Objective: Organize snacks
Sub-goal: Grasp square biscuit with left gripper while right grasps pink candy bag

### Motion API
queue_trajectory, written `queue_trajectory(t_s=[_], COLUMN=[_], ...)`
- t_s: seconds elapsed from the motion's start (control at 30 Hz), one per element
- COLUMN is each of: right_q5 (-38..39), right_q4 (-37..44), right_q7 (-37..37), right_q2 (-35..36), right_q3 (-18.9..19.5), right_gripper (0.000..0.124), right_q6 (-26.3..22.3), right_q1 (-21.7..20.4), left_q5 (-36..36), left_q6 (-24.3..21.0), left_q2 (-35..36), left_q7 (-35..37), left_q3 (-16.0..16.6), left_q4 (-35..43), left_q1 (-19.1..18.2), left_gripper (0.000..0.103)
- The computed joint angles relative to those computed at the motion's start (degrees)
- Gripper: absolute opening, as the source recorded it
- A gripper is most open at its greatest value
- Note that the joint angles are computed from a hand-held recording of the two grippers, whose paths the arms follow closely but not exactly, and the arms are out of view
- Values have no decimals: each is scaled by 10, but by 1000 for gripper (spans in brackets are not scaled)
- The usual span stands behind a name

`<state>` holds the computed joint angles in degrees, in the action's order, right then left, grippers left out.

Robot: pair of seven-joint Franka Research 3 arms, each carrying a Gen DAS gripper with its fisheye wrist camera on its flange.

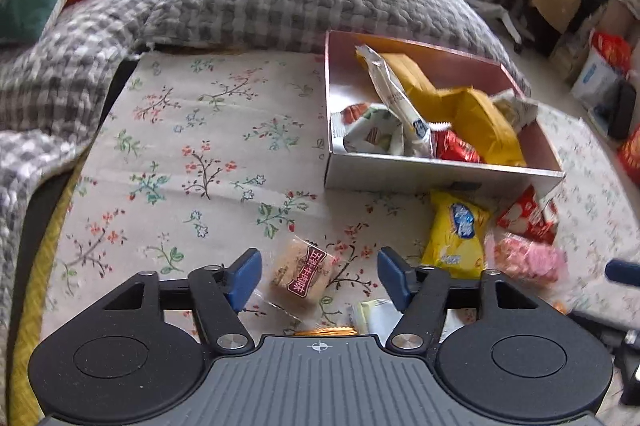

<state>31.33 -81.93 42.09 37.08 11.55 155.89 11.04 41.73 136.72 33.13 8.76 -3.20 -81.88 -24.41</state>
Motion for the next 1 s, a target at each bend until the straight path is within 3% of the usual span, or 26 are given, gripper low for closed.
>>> queue_trajectory(t_s=[0.1,0.33,0.53,0.63,0.7,0.83,1.0], right_q5=[-19,-75,-108,-127,-134,-142,-139], right_q4=[49,100,106,88,80,98,170], right_q7=[66,156,96,55,34,24,19], right_q2=[28,64,77,73,72,89,138], right_q3=[-28,-58,-36,-36,-35,-42,-32], right_gripper=[80,80,80,80,80,81,81], right_q6=[-32,-28,-34,-15,-1,28,5], right_q1=[15,28,19,28,31,37,29], left_q5=[-13,-41,-62,-69,-70,-70,-68], left_q6=[-4,-47,-76,-76,-72,-73,-78], left_q2=[14,55,78,79,74,71,69], left_q7=[29,91,130,131,129,125,121], left_q3=[-7,-7,-5,-3,-2,-1,0], left_q4=[15,67,97,97,92,89,88], left_q1=[6,4,-2,-2,-2,-4,-4], left_gripper=[66,66,62,48,33,33,32])
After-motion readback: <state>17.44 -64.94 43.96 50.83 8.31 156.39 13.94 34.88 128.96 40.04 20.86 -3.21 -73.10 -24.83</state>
